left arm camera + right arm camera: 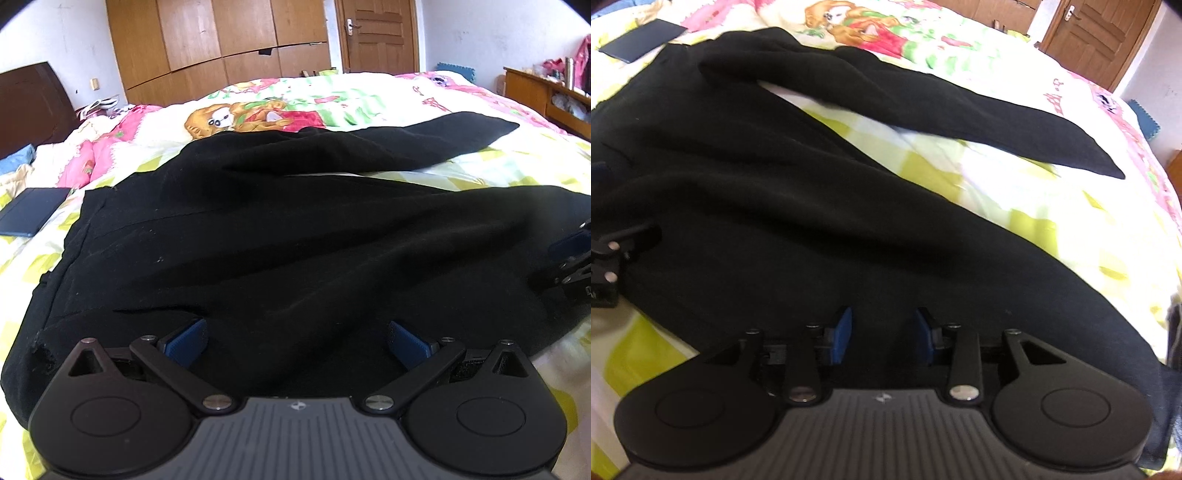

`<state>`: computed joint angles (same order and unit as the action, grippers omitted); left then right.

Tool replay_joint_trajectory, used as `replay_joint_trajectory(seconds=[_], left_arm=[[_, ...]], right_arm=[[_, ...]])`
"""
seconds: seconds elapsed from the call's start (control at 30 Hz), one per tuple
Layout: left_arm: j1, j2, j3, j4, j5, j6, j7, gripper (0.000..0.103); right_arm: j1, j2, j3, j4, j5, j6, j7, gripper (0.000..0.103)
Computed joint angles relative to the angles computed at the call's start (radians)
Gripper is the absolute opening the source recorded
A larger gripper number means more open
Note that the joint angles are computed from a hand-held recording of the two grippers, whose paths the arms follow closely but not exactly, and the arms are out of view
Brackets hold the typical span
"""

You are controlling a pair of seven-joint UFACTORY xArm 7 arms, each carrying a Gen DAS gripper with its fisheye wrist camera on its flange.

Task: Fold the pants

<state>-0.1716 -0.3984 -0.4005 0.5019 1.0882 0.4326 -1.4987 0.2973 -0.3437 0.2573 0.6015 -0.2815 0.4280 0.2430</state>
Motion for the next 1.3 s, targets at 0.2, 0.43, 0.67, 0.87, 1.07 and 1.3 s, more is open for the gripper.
replay_joint_trajectory(seconds=[0.2,0.43,0.67,0.87,1.07,1.3], left_arm=[[0.011,-0.035,0.026,0.003,0.010,-0.024,0.051,0.103],[0.189,-0.113,0.102,-0.001,0.076,-0.020,0.198,0.103],[0.354,0.033,0.288,0.117,0.036,-0.129,0.356,0.103],[0.406,0.175,0.318,0.241,-0.006,-0.161,0.461,0.103],[0.326,0.336,0.415,0.349,-0.257,-0.190,0.721,0.099],[0.296,0.470,0.451,0.444,-0.328,-0.160,0.797,0.100]], right_arm=[[0.056,0.021,-0.095,0.043,0.138,-0.026,-0.186,0.037],[0.042,0.354,-0.062,0.382,0.111,-0.110,-0.257,0.039],[0.118,0.742,-0.090,0.866,0.142,-0.002,-0.337,0.040],[0.158,0.818,-0.117,1.004,0.148,0.059,-0.340,0.040],[0.107,0.823,-0.080,1.052,0.248,0.099,-0.408,0.041],[0.143,0.906,-0.080,1.136,0.271,0.120,-0.477,0.043]])
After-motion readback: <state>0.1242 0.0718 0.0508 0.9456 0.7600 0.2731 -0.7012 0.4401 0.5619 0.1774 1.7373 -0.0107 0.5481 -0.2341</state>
